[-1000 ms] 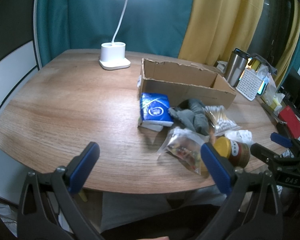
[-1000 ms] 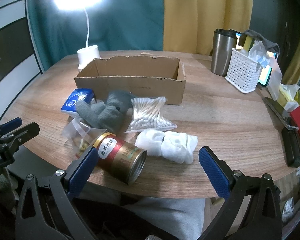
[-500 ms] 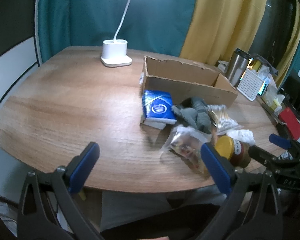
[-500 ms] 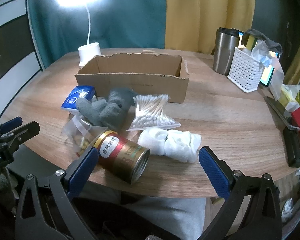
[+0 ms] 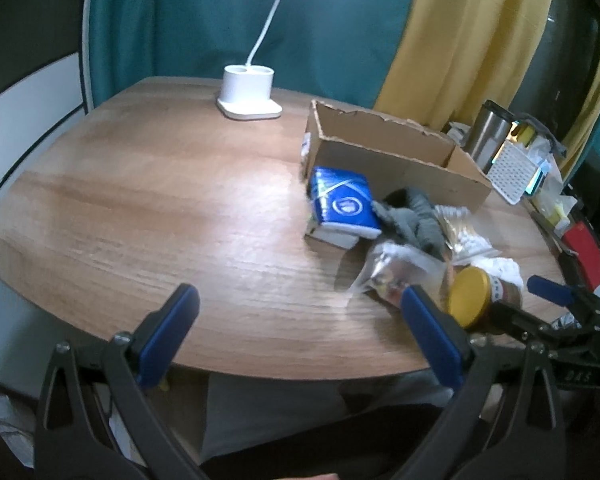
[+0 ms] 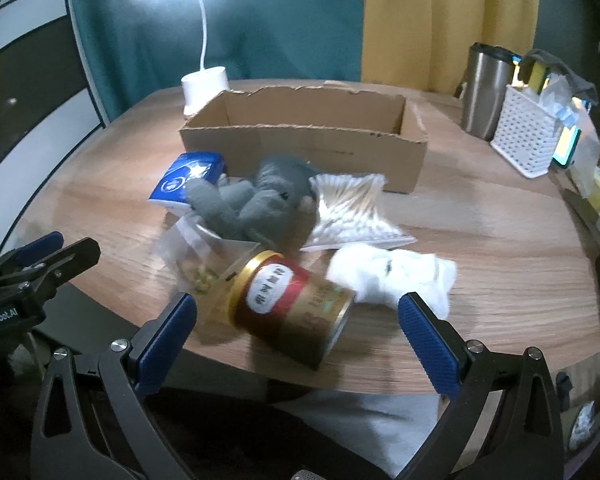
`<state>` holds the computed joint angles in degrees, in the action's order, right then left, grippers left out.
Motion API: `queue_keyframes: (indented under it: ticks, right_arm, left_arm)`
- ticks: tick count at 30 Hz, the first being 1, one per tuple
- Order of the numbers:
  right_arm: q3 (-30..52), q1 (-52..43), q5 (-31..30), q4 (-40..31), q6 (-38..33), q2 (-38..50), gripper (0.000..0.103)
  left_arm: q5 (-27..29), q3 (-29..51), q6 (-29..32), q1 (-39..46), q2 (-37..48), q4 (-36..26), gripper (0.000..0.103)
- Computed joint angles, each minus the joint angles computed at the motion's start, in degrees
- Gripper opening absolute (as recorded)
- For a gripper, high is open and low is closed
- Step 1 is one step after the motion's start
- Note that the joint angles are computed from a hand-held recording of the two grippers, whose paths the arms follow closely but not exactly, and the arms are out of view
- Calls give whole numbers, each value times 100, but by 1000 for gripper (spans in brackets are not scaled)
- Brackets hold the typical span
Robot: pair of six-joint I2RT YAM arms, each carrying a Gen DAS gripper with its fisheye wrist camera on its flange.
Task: Organize objects
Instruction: 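Move the left tool toward the clear snack bag while the right tool approaches the red-gold can, then close the right tool on the red-gold can while the left tool grasps the clear snack bag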
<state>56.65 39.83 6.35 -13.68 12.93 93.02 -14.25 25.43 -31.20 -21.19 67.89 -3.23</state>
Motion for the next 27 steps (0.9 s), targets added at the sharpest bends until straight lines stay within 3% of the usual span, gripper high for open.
queue_keyframes:
  ticks: [7, 10, 15, 27]
  right_arm:
    - [176, -10, 54, -23, 66, 271, 101]
    - [255, -110, -149, -84, 69, 397, 79]
    - [79, -199, -439, 94, 3, 285, 78]
    - [-378, -557, -478, 352, -41, -375, 78]
  left_arm:
    - [133, -18, 113, 126, 174, 152, 102]
    - [179, 25, 142, 90, 327, 234, 102]
    - [139, 234, 237, -130, 710, 347, 102]
    - [93, 917, 428, -551, 1441, 351, 102]
